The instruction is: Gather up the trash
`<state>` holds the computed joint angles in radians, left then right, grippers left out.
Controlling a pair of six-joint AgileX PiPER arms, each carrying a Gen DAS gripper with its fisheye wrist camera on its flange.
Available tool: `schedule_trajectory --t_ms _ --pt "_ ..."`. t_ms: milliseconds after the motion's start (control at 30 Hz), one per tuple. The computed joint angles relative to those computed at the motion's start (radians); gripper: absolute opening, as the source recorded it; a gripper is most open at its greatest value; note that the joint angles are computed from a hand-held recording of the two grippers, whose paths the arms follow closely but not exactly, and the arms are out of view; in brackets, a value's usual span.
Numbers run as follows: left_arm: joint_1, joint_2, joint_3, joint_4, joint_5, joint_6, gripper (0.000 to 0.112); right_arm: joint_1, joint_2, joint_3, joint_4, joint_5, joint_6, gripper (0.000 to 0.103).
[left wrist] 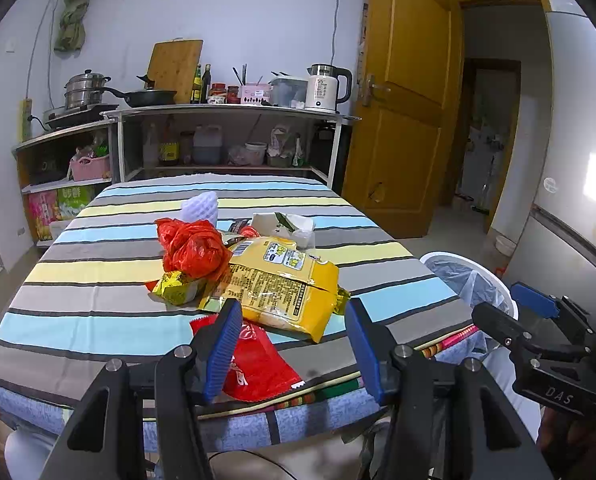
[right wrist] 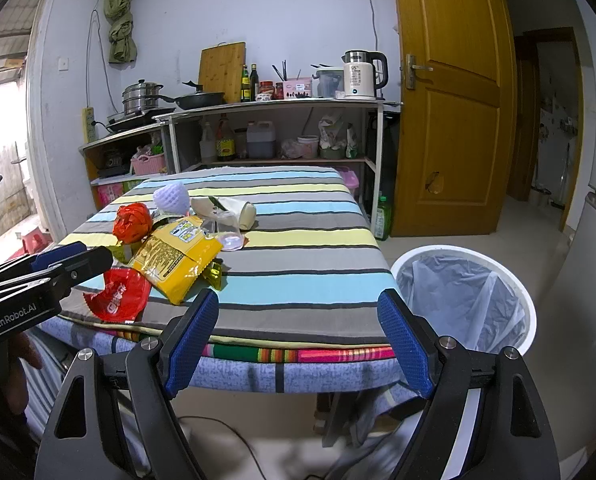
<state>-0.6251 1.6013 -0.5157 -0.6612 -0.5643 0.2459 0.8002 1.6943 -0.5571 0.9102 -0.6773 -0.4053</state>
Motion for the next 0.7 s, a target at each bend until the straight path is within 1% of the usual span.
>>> schedule_trajectory --t_ms 700 --pt "-0.009 0.009 -0.005 -0.013 -0.007 0.022 0.053 0.003 -0.001 0.001 0.006 -0.003 -0.006 0.082"
